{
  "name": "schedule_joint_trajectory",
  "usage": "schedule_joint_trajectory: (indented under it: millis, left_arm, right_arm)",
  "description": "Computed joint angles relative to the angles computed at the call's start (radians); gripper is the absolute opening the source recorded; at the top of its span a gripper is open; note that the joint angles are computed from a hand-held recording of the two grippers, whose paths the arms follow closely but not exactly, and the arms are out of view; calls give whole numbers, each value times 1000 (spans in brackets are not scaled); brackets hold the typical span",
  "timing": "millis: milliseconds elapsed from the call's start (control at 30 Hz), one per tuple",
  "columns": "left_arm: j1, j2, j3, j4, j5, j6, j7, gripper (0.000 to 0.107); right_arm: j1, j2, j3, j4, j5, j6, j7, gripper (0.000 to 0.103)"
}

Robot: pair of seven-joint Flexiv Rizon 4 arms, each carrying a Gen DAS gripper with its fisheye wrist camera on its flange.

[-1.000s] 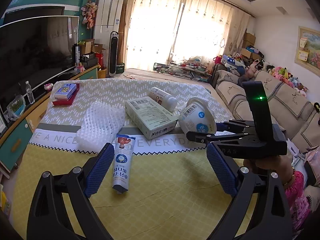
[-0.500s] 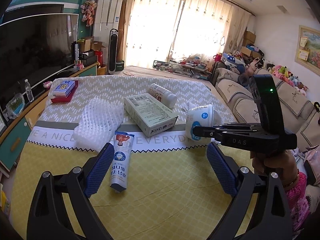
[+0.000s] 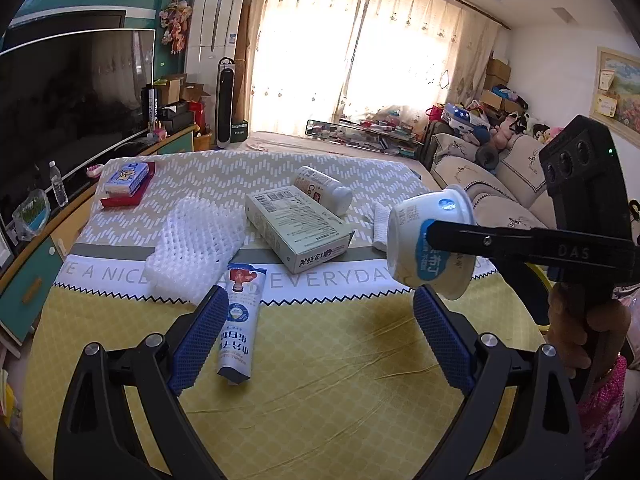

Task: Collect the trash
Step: 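Close the right gripper on the yogurt cup rim and lift it, then carry the yogurt cup over the bin and open the right gripper, then grasp the white toothpaste tube with the left gripper while the right gripper reaches the white tissue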

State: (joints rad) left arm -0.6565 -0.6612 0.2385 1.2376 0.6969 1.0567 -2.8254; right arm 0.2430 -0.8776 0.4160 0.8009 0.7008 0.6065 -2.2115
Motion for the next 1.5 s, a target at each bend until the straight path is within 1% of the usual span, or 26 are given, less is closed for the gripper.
schedule_joint_trajectory:
  millis: [67, 233, 333, 433, 467, 533, 600, 700, 767, 867, 900, 1033, 1100, 1133, 1167, 1200, 1233, 1267, 1333, 1367, 1433, 1500]
  left_arm:
    - [1, 0, -1, -1, 0, -1, 1, 92]
    - [-4, 5, 4, 4, 8, -7, -6, 92]
    - [-6, 13, 6, 13, 15, -15, -16, 92]
    - [-7, 21, 6, 20, 25, -27, -27, 92]
    - [-6, 23, 4, 22, 27, -31, -30, 92]
    - [-2, 26, -2, 26, 28, -39, -32, 92]
    - [1, 26, -8, 25, 29, -48, -29, 92]
    - [5, 22, -18, 15, 28, -58, -16, 92]
    - [8, 17, -25, 7, 25, -60, -7, 92]
    - [10, 8, -30, -7, 17, -63, 8, 92]
    - [11, 4, -33, -14, 13, -66, 16, 92]
    - [10, -9, -34, -32, 1, -74, 38, 92]
    - [9, -12, -33, -37, -4, -75, 45, 92]
    - [8, -14, -32, -40, -6, -77, 49, 92]
    - [8, -16, -32, -41, -8, -78, 52, 92]
    - [7, -16, -31, -41, -10, -78, 54, 92]
    - [6, -16, -30, -42, -11, -79, 55, 92]
    - [5, -17, -28, -42, -12, -79, 54, 92]
    - [5, -17, -27, -41, -15, -80, 51, 92]
    - [5, -18, -26, -40, -16, -78, 50, 92]
    - [5, -17, -25, -36, -17, -78, 49, 92]
    - [5, -17, -24, -34, -19, -82, 50, 92]
  right_arm:
    - [-24, 23, 24, 23, 31, 3, -29, 5]
    - [-67, 101, 47, 109, 106, 71, -116, 5]
    - [-74, 148, 32, 172, 128, 163, -145, 5]
    - [-54, 199, -13, 261, 107, 334, -130, 5]
    - [-54, 208, -21, 282, 96, 372, -115, 5]
    - [-48, 217, -46, 325, 60, 459, -65, 5]
    - [-25, 222, -97, 371, 0, 553, 22, 5]
    - [19, 214, -205, 430, -105, 650, 196, 5]
    - [40, 196, -275, 451, -166, 682, 308, 5]
    - [72, 165, -376, 475, -249, 712, 463, 5]
    - [73, 155, -395, 478, -269, 712, 500, 5]
    - [53, 94, -427, 443, -339, 699, 592, 6]
    - [59, 72, -454, 432, -378, 699, 651, 9]
    - [66, 61, -473, 427, -403, 689, 682, 13]
    - [76, 49, -498, 418, -431, 680, 719, 20]
    - [97, 39, -530, 417, -458, 683, 766, 24]
    - [113, 36, -561, 424, -481, 688, 812, 27]
    - [126, 32, -580, 422, -499, 687, 853, 27]
    - [137, 31, -599, 420, -524, 682, 921, 27]
    - [133, 36, -589, 422, -527, 687, 941, 28]
    - [107, 49, -531, 423, -523, 718, 937, 28]
    - [98, 62, -490, 437, -530, 776, 934, 28]
